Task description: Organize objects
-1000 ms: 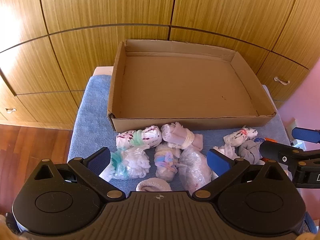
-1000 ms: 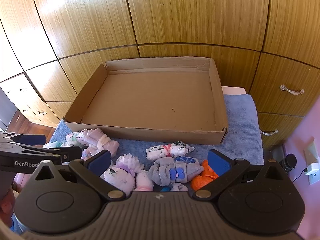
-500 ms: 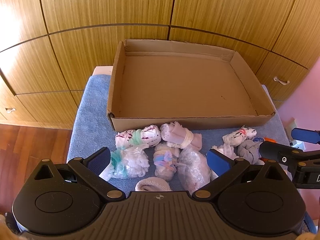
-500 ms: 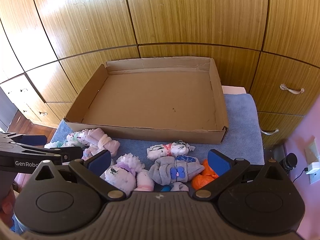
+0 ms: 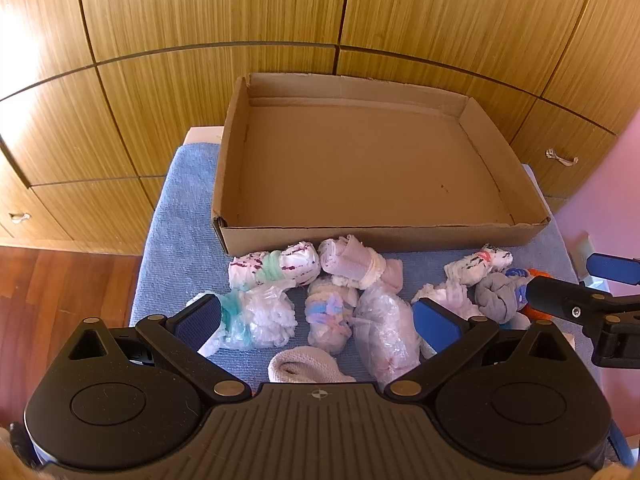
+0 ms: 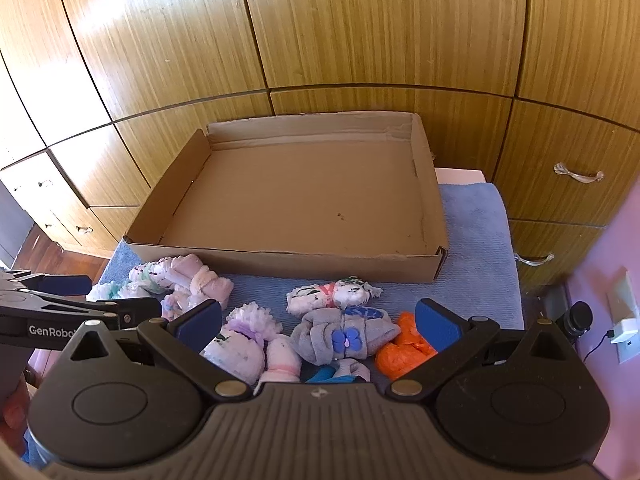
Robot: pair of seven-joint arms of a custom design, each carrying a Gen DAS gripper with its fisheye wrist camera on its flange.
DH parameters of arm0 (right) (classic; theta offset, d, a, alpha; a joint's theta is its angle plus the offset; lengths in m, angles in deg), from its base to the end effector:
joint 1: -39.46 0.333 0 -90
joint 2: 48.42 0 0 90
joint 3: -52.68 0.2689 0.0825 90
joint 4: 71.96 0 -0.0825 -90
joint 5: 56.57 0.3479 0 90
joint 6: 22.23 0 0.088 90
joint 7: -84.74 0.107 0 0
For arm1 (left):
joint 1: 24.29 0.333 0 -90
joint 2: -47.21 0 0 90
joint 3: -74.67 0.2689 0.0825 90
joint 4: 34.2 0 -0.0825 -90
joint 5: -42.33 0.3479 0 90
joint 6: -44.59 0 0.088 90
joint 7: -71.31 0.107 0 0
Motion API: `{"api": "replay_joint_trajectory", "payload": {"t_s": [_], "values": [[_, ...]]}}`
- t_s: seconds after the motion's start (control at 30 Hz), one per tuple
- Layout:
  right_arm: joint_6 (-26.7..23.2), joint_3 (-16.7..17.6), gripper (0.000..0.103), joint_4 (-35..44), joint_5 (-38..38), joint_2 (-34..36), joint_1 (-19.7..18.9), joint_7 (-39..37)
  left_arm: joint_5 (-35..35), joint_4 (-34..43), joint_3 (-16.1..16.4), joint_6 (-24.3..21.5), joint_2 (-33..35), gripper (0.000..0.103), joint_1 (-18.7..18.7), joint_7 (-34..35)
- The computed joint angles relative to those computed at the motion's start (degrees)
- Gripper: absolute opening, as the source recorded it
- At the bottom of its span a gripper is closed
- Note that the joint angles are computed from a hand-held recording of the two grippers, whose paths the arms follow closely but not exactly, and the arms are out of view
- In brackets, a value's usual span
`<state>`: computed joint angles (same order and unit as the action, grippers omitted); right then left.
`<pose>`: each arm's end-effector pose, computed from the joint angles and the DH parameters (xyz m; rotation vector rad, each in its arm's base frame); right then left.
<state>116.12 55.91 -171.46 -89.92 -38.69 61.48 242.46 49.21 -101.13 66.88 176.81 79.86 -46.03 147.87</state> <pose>0.5553 0.2564 0.4977 -1.4141 2.1425 -0.6211 0.6253 -0.3204 0.4982 -1.6591 2.2320 -0.7274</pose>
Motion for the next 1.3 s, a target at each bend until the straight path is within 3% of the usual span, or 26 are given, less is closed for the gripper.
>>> {"api": "replay_joint_trajectory", "payload": {"t_s": [0.2, 0.33, 0.43, 0.57, 0.63, 0.77, 0.83, 0.93, 1.07, 1.13, 1.3], "values": [[0.48, 0.02, 0.103, -1.68, -1.09, -1.30, 0.17, 1.08, -0.13, -3.74, 0.01, 2.20, -2.35, 0.103, 0.66, 0.26], [3.93, 0.28, 0.103, -7.22, -7.23, -5.33, 0.39, 6.04, 0.00, -15.51, 0.21, 10.02, -9.48, 0.103, 2.17, -0.74], [7.03, 1.24, 0.103, -13.07, -17.27, -9.65, 0.34, 12.79, 3.92, -27.45, 1.28, 17.91, -16.93, 0.103, 2.67, -3.03], [4.17, 4.63, 0.103, -19.42, -26.42, -14.64, 0.13, 17.97, 7.93, -41.01, 0.93, 25.56, -25.07, 0.103, 5.00, -4.65], [1.69, 6.33, 0.103, -22.48, -28.83, -16.97, 0.24, 19.02, 4.69, -47.81, -0.41, 30.18, -28.90, 0.103, 7.24, -1.66], [1.52, 8.01, 0.103, -27.25, -30.69, -19.91, 0.01, 21.47, -12.83, -56.25, -3.00, 37.64, -32.74, 0.103, 9.73, 13.08], [2.35, 8.19, 0.103, -28.03, -30.49, -19.55, -0.33, 21.21, -12.49, -56.47, -3.34, 36.82, -32.21, 0.103, 10.09, 13.20], [-0.99, 8.78, 0.102, -26.41, -29.08, -16.81, 0.09, 19.02, -4.32, -56.04, -3.04, 36.05, -30.72, 0.103, 10.25, 8.16], [-1.20, 7.98, 0.099, -25.32, -28.13, -14.14, 0.84, 19.38, 5.34, -54.48, -2.05, 34.64, -28.74, 0.103, 9.41, 2.59], [-1.24, 7.58, 0.092, -25.49, -27.13, -13.57, 1.29, 19.38, 5.93, -53.55, -1.94, 34.40, -27.48, 0.103, 9.18, 2.34], [-3.91, 7.16, 0.088, -25.55, -26.04, -13.19, 2.24, 19.65, 3.95, -51.68, -1.68, 33.44, -25.46, 0.103, 8.78, 4.69]]}}
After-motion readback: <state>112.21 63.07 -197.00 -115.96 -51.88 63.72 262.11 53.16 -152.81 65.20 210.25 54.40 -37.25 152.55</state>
